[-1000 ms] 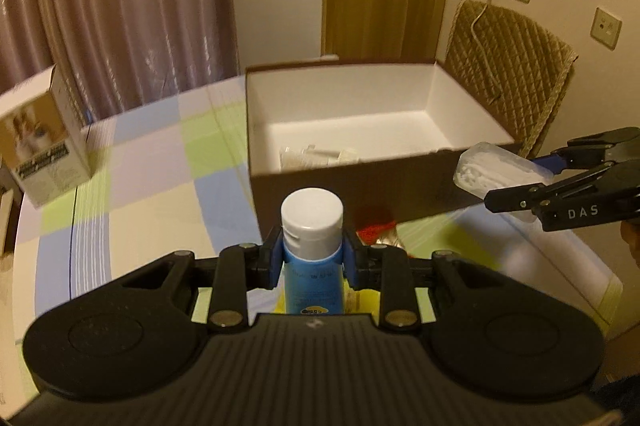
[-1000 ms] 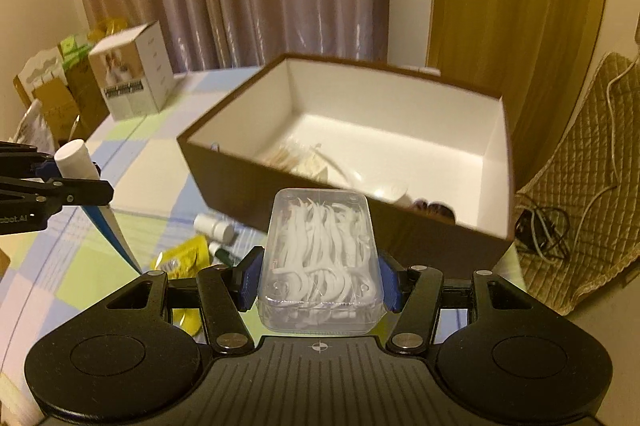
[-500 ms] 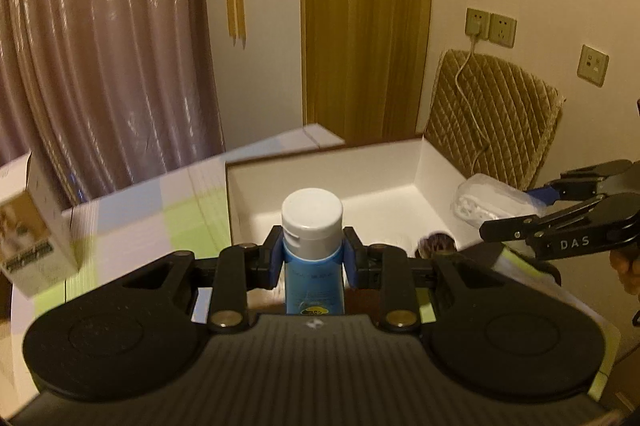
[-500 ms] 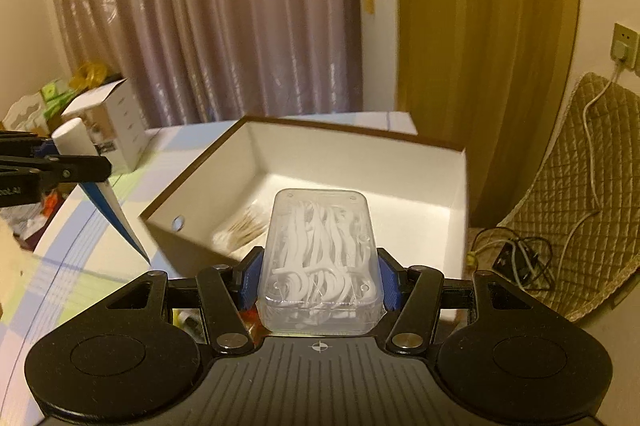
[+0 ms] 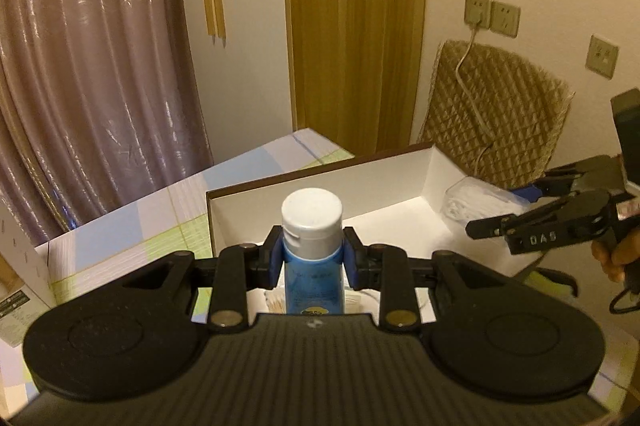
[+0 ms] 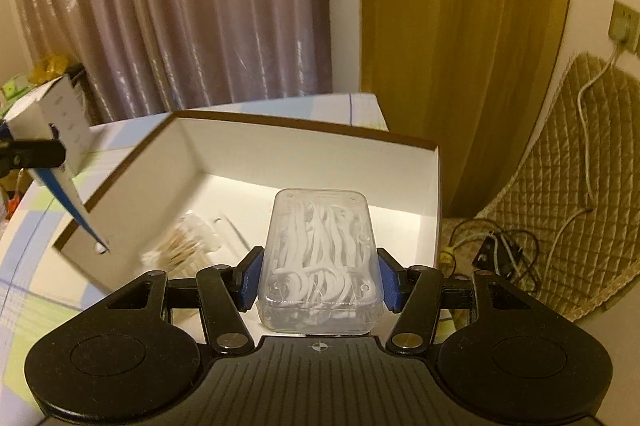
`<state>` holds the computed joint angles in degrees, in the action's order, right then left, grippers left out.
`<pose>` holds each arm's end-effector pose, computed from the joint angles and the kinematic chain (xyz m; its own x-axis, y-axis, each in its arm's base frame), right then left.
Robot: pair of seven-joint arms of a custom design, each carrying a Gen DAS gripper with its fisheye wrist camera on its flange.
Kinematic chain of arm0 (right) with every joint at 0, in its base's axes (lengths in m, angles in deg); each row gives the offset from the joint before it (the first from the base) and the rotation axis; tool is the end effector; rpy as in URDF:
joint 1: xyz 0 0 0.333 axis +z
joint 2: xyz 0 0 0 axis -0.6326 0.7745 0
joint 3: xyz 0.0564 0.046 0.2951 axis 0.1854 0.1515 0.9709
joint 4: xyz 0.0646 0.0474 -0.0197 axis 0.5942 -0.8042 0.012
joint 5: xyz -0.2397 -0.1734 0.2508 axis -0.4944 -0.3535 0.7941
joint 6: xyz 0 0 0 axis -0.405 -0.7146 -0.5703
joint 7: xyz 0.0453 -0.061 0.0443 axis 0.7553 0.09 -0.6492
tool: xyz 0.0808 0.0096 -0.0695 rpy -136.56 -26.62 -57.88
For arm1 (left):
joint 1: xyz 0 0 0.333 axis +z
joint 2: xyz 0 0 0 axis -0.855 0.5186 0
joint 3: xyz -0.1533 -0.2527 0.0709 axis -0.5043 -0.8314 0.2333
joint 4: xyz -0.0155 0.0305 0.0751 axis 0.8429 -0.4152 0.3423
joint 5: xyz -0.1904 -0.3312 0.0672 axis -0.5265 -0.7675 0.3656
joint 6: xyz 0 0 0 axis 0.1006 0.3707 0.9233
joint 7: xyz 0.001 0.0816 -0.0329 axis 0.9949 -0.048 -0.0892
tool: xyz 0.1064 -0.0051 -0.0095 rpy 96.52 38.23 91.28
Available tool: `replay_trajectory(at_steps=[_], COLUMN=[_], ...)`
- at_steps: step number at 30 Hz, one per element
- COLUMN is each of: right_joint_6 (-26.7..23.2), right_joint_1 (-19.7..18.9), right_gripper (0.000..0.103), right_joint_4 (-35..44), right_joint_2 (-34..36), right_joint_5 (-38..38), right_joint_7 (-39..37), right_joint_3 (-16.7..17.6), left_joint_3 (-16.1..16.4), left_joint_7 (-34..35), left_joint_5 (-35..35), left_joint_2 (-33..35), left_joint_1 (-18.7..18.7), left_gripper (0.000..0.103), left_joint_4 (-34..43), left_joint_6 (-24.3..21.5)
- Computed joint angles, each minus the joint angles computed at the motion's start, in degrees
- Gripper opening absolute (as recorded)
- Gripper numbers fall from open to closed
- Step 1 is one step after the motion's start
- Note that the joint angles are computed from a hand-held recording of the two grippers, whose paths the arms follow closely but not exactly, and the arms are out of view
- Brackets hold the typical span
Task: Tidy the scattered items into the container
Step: 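Lift the blue tube and floss box over the brown box with both tools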
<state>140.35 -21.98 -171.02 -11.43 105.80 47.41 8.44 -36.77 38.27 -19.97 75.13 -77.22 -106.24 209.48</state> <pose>0.5572 0.2006 0.4703 0.5273 -0.8459 -0.0794 -0.6329 -0.3287 -0.7011 0.4705 -0.3509 0.5220 -0.1088 -0.9928 -0.0504 -0.5892 0.1052 -0.8011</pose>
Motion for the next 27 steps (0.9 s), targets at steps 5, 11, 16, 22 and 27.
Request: replay_trajectory(at_steps=[5, 11, 16, 22, 27], right_joint_6=[-2.79, -5.95, -8.11, -7.68, -7.12], right_joint_1=[-0.21, -0.28, 0.19, 1.11, 1.06], right_gripper=[0.06, 0.06, 0.06, 0.06, 0.06], right_joint_4=[6.21, 12.18, 15.58, 18.04, 19.16], right_joint_2=[5.78, 11.3, 14.48, 17.33, 18.51], right_joint_5=[-6.57, -13.49, -18.45, -23.63, -25.49], right_joint_7=[5.28, 9.25, 11.41, 13.39, 12.79], right_joint_3=[-0.66, -1.1, -1.66, -2.62, -2.41], left_joint_3=[1.5, 3.64, 5.02, 6.5, 7.58], left_joint_7=[5.07, 11.25, 15.68, 18.62, 20.46], left_joint_5=[-3.63, -7.47, -10.29, -13.55, -14.89], left_joint_2=[5.56, 11.62, 15.77, 20.34, 23.23], left_joint_1=[0.31, -0.19, -1.07, -1.94, -2.54], left_gripper=[0.025, 0.025, 0.025, 0.025, 0.026], left_joint_4=[4.2, 9.48, 13.18, 17.11, 20.16], left_joint_6=[-0.03, -0.71, -1.67, -2.37, -2.61])
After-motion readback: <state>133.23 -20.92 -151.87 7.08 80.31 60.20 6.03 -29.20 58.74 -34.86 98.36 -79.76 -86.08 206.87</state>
